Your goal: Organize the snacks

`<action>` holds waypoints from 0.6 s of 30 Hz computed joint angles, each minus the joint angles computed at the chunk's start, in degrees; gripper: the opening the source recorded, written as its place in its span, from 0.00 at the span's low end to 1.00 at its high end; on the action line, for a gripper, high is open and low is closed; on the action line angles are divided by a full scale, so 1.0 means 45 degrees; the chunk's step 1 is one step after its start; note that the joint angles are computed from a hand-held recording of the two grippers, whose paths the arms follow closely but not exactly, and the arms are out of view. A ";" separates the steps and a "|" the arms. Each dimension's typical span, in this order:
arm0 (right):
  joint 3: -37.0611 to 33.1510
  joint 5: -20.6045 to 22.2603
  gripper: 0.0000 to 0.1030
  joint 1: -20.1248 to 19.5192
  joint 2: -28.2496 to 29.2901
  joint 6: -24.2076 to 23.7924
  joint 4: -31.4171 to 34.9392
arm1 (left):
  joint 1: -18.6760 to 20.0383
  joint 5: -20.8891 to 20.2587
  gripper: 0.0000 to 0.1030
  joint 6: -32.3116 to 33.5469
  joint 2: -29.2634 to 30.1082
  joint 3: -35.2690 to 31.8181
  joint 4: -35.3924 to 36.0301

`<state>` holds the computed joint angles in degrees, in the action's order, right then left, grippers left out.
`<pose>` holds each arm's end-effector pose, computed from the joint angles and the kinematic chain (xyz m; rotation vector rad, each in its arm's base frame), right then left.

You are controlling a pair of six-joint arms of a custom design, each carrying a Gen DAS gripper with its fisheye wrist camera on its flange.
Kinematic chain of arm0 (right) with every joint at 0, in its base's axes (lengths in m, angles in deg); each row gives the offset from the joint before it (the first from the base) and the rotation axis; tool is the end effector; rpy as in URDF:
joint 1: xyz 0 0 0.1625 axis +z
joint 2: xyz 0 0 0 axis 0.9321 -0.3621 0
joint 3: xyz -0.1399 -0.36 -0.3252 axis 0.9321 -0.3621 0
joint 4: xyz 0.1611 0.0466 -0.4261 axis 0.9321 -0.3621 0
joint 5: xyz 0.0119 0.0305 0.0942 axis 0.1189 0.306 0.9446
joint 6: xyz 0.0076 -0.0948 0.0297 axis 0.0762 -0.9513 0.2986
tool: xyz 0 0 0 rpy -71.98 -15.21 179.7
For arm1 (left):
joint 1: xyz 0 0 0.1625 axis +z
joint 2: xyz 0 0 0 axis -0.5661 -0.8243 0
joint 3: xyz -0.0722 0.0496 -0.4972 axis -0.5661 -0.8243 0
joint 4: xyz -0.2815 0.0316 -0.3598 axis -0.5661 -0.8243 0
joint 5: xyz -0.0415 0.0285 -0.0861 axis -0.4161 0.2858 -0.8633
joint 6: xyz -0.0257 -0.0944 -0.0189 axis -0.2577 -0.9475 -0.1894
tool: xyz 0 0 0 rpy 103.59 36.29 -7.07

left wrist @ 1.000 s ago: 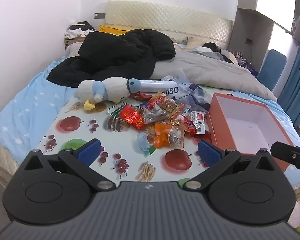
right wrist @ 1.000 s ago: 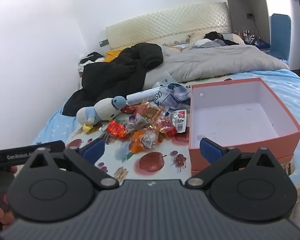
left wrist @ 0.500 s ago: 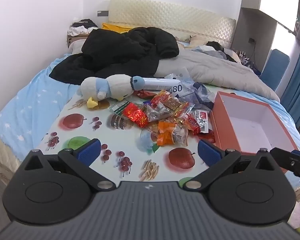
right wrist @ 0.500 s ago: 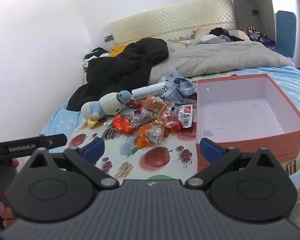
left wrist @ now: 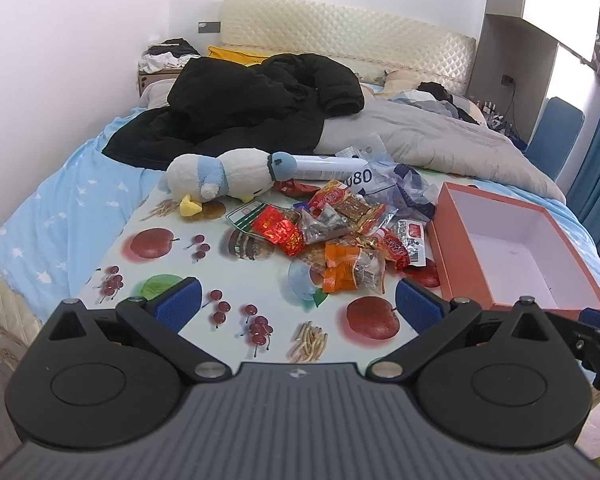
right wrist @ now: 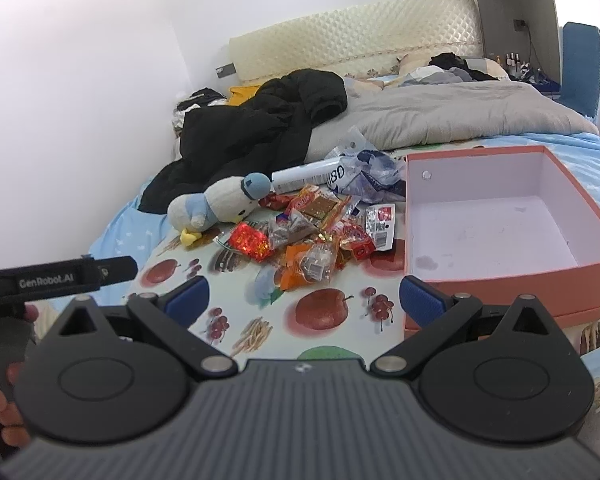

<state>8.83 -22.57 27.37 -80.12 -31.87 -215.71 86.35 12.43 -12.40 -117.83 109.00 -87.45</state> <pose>0.2319 -0.8770 0.2326 1.1241 -2.6230 0.9064 -0.3063 -0.7652 0.2010 -0.2323 1.8779 -1.2839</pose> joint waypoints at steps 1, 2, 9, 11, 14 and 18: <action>-0.0001 -0.0036 1.00 -0.0001 0.0004 0.0014 0.0041 | 0.0008 -0.0034 1.00 0.0011 -0.0022 0.0016 -0.0003; 0.0016 -0.0059 1.00 0.0001 -0.0002 0.0042 0.0049 | 0.0017 -0.0069 1.00 -0.0084 -0.0045 0.0023 0.0122; -0.0018 0.0054 1.00 -0.0013 -0.0004 0.0050 0.0011 | 0.0006 -0.0127 1.00 0.1129 0.0273 -0.0252 -0.1062; -0.0046 0.0164 1.00 -0.0041 0.0000 -0.0006 0.0021 | -0.0032 -0.0064 1.00 0.1261 0.0353 -0.0316 -0.1158; -0.0060 0.0134 1.00 -0.0058 0.0008 -0.0106 0.0011 | -0.0042 -0.0060 1.00 0.0810 0.0273 -0.0279 -0.0712; -0.0070 0.0107 1.00 -0.0040 0.0005 -0.0030 0.0128 | -0.0060 -0.0060 1.00 0.1067 0.0344 -0.0343 -0.0942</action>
